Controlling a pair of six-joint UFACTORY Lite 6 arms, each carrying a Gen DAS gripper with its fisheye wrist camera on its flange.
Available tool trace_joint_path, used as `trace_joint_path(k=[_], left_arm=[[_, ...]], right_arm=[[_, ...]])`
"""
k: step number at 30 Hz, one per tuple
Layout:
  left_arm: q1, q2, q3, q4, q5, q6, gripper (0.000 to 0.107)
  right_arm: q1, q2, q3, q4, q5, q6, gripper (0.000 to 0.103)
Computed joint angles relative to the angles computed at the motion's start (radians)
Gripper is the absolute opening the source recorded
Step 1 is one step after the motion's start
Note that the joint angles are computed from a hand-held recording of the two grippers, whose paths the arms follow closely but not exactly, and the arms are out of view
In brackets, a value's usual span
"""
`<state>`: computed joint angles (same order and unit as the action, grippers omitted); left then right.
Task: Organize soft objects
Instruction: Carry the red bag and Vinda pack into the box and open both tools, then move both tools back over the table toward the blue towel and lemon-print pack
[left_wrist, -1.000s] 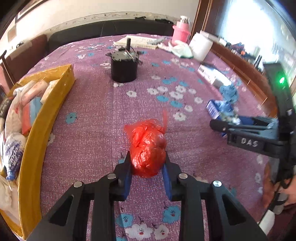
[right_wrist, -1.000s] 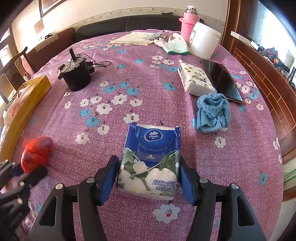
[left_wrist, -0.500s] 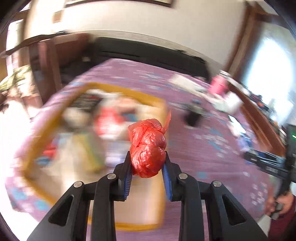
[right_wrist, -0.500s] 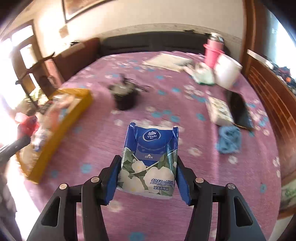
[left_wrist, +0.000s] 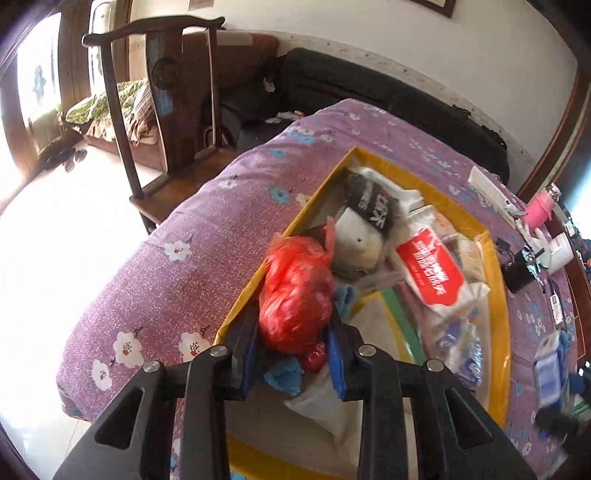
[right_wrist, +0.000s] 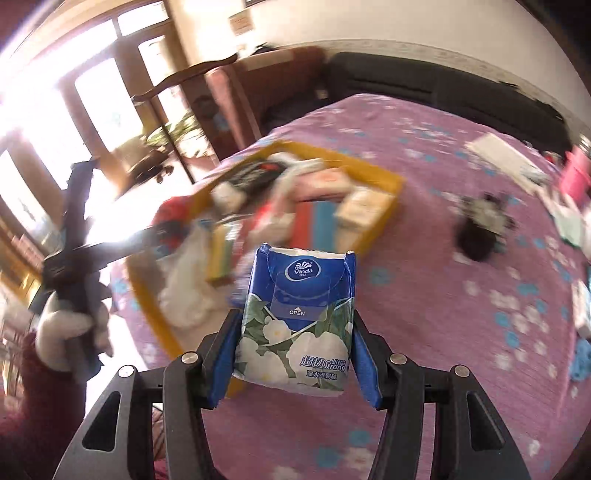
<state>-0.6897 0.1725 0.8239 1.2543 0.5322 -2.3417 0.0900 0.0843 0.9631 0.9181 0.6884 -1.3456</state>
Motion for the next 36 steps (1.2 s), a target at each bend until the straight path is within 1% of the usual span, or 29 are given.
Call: trace_joint_path(k=[2, 4, 5, 8, 9, 10, 11, 13, 14, 17, 20, 22, 26, 28, 32, 36], left_arm=[[-0.002, -0.007, -0.011, 0.037, -0.009, -0.037, 0.038], [-0.019, -0.032, -0.033, 0.089, -0.012, -0.103, 0.052], [-0.037, -0.052, -0.046, 0.101, 0.004, -0.130, 0.056], [-0.115, -0.109, -0.063, 0.064, 0.099, -0.136, 0.067], [-0.136, -0.126, -0.069, 0.057, 0.130, -0.142, 0.073], [-0.161, -0.146, -0.080, 0.048, 0.165, -0.150, 0.078], [-0.190, -0.155, -0.078, 0.027, 0.209, -0.150, 0.080], [-0.238, -0.145, -0.049, -0.040, 0.297, -0.124, 0.085], [-0.264, -0.121, -0.014, -0.093, 0.355, -0.095, 0.085], [-0.299, -0.056, 0.057, -0.154, 0.448, -0.048, 0.086], [-0.323, 0.029, 0.162, -0.211, 0.531, 0.031, 0.087], [-0.340, 0.067, 0.217, -0.221, 0.562, 0.070, 0.087], [-0.381, 0.153, 0.358, -0.239, 0.645, 0.163, 0.088], [-0.396, 0.215, 0.453, -0.242, 0.678, 0.225, 0.092], [-0.416, 0.331, 0.632, -0.249, 0.703, 0.324, 0.092], [-0.430, 0.477, 0.856, -0.265, 0.728, 0.445, 0.092]], right_arm=[[0.115, 0.009, -0.018, -0.009, -0.054, 0.034, 0.060], [0.204, 0.047, -0.016, -0.023, -0.107, 0.066, 0.060], [0.240, 0.072, -0.010, -0.034, -0.129, 0.087, 0.060], [0.310, 0.158, 0.018, -0.062, -0.185, 0.147, 0.060], [0.333, 0.165, 0.007, -0.059, -0.241, 0.146, 0.061], [0.347, 0.156, -0.014, -0.033, -0.288, 0.113, 0.061], [0.362, 0.140, -0.040, -0.002, -0.338, 0.071, 0.062], [0.363, 0.116, -0.075, 0.046, -0.370, -0.003, 0.067], [0.353, 0.091, -0.102, 0.115, -0.367, -0.083, 0.071], [0.283, 0.003, -0.177, 0.295, -0.315, -0.291, 0.080], [0.193, -0.079, -0.220, 0.370, -0.243, -0.370, 0.084], [0.144, -0.104, -0.221, 0.390, -0.207, -0.379, 0.085], [-0.031, -0.122, -0.216, 0.396, -0.100, -0.401, 0.087], [-0.136, -0.087, -0.183, 0.373, -0.040, -0.398, 0.088], [-0.289, 0.019, -0.093, 0.344, 0.013, -0.398, 0.088], [-0.434, 0.112, -0.001, 0.307, 0.070, -0.391, 0.088]])
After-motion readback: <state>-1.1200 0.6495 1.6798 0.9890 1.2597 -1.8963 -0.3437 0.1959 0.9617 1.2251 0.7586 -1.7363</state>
